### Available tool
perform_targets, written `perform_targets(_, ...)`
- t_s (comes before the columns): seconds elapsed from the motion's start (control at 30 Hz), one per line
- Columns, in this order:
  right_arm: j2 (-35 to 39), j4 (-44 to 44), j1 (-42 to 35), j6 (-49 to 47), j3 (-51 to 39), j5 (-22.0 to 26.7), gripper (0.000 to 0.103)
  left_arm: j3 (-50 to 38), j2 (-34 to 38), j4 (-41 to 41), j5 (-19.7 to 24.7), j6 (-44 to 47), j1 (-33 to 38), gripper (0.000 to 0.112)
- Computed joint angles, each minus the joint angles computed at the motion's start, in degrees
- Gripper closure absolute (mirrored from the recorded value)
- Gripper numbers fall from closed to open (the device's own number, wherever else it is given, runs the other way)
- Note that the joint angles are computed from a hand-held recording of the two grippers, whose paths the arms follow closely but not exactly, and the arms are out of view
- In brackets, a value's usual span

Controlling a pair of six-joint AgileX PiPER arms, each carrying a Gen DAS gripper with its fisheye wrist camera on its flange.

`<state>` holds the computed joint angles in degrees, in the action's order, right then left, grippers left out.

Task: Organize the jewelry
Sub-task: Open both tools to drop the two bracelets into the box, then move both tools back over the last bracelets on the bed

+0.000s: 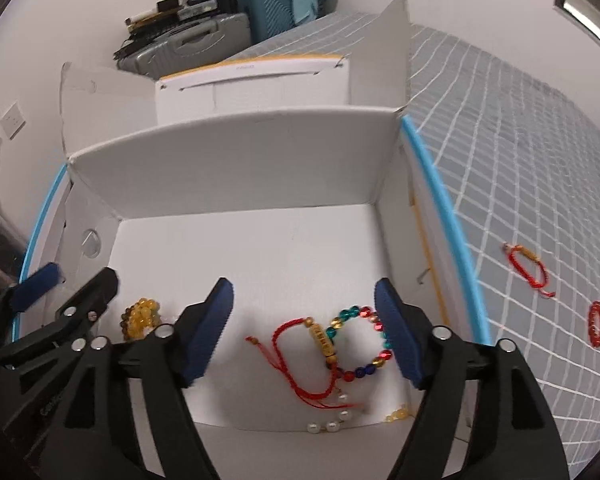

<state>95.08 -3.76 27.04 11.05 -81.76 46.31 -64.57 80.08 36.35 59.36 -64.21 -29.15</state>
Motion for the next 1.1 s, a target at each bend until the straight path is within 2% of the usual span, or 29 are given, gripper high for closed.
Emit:
perform_targets(0.2,-2.4,0.0,-2.1,0.7,1.4,-2.0,0.012,-0.5,0.0,2.4,0.6,-2.4,-0.5,0.017)
perform_targets(0.3,-3.9,1.0,-3.4,0.3,2.2,-2.7,0.009,-1.1,0.4,3.5,0.8,-3.0,-1.3,0.015)
perform_targets(0.67,-12.0,2.5,-9.9,-3.9,6.8,-3.2,0.008,-7.5,2.5,5.2,3.9,-4.1,-9.4,0.015)
perform_targets(0.83,-16.0,5.7,-16.7,-9.3,9.0,-2.7,0.008,-12.0,5.2,5.7,4.6,-3.9,-14.0,0.015)
perform_targets(1.1,-18.8,18.5,-35.5,-26.0,9.1,1.3,0.008,-25.3,15.3,4.4,6.5,-1.1,-19.3,0.015)
